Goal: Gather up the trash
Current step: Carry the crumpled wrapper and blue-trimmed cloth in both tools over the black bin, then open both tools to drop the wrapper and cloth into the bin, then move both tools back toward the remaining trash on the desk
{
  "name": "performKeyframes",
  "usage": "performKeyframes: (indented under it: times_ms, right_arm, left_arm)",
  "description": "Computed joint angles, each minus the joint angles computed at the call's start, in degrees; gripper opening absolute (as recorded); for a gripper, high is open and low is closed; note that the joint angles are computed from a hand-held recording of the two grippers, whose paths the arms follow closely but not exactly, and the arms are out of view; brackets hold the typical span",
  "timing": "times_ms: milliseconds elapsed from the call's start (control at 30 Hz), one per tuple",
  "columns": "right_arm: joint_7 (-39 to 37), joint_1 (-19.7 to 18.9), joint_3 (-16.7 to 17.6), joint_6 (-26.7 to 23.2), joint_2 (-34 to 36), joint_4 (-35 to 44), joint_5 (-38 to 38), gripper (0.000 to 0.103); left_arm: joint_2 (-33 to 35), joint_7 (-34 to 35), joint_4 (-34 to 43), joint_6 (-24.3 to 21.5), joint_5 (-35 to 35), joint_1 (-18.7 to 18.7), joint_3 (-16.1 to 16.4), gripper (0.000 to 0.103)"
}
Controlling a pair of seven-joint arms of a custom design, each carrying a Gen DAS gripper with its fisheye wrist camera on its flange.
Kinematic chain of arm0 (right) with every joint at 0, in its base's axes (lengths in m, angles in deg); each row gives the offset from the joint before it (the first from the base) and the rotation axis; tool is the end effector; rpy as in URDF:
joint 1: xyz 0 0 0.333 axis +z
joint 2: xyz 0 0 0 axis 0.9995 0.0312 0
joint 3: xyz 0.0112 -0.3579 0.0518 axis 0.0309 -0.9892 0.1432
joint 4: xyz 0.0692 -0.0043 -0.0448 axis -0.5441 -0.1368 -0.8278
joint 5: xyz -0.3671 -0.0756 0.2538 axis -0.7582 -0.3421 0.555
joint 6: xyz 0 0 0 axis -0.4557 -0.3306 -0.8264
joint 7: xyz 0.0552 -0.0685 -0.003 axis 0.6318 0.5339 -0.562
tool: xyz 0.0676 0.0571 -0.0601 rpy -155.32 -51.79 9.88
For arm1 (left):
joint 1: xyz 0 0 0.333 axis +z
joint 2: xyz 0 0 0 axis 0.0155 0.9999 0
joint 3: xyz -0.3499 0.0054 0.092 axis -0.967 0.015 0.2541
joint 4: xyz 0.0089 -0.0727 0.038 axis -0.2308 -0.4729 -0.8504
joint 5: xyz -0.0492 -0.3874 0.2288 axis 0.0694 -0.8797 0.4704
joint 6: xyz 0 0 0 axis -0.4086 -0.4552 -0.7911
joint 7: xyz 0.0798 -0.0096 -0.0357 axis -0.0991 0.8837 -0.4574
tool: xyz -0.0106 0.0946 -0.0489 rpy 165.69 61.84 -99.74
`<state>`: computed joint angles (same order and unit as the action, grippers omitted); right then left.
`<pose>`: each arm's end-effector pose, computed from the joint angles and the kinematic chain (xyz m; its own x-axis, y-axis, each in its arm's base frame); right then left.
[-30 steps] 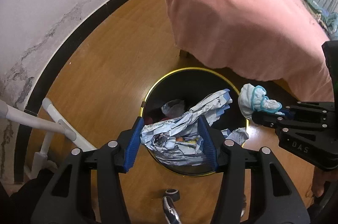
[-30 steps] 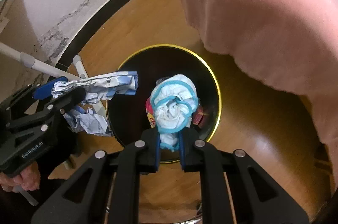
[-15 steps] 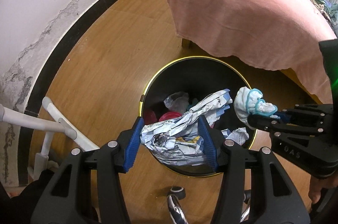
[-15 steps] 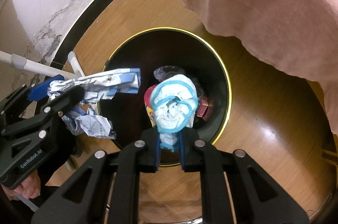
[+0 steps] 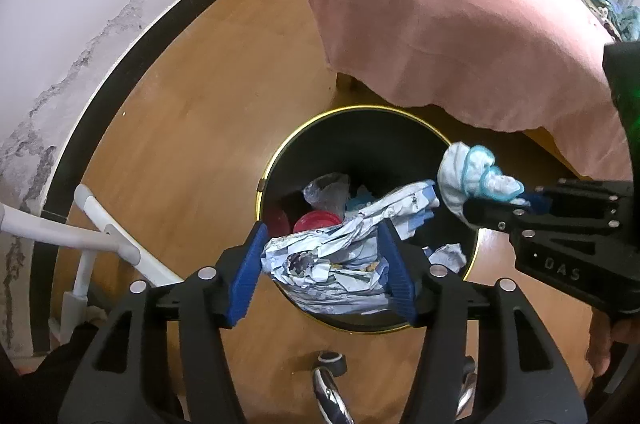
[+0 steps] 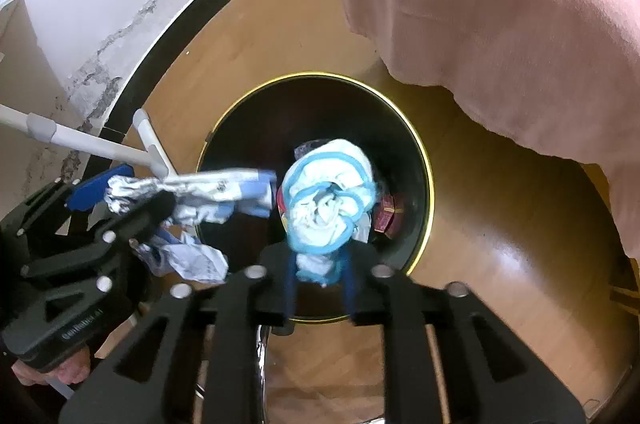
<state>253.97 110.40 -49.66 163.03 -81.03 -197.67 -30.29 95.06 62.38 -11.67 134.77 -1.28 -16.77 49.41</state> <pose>0.5120 0.2951 0.3847 -0.6704 -0.6871 -0.2801 -0.6476 0.7261 -0.2313 0.6472 -0.3573 0.4230 -0.9022 -0.4299 0.0363 -0.4165 0.8460 -0.3329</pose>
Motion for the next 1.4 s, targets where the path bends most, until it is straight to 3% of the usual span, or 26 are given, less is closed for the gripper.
performKeyframes:
  times_ms: [33,133,233,400,900,1133,1333,1400]
  right_arm:
    - [0.5,0.0,0.0,-0.2,-0.2,0.0,-0.8,0.043]
    - [1.9,0.1,0.1,-1.2,-0.5,0.4,-2.6,0.055]
    - [2.3,0.0,0.0,-1.4,-0.8,0.5,-2.9,0.058]
    - [3.4,0.1,0.2,-2.3,-1.0,0.5,-3.8,0.062]
    - [5.7,0.7,0.8,-6.7,-3.9,0.4,-6.4,0.069]
    - [3.8,1.2,2.0,-16.2,-10.8,2.1,-10.4,0.079]
    - [1.6,1.3,5.0,-30.0,-18.2,7.7,-17.0,0.087]
    - [0.9,1.4,5.8,-32.6,-19.5,9.7,-18.8,0.088]
  left_arm:
    - [-0.1,-0.2,-0.2,0.3,0.4,-0.2,0.1,0.060]
    - [-0.2,-0.5,-0.3,0.8,0.4,-0.3,0.0,0.069]
    - [-0.2,-0.9,-0.4,1.2,0.4,-0.4,0.1,0.080]
    - [-0.5,-1.1,-1.0,2.3,0.3,-0.3,0.1,0.090]
    - [-2.1,1.2,-1.4,1.3,-2.1,1.0,-0.4,0.093]
    - [-5.6,3.7,-0.5,-1.1,-6.9,2.1,-1.5,0.095]
    - [-11.7,10.6,0.4,-4.2,-15.8,3.4,-2.8,0.096]
    - [-14.6,13.5,0.5,-4.1,-19.2,3.7,-2.8,0.096]
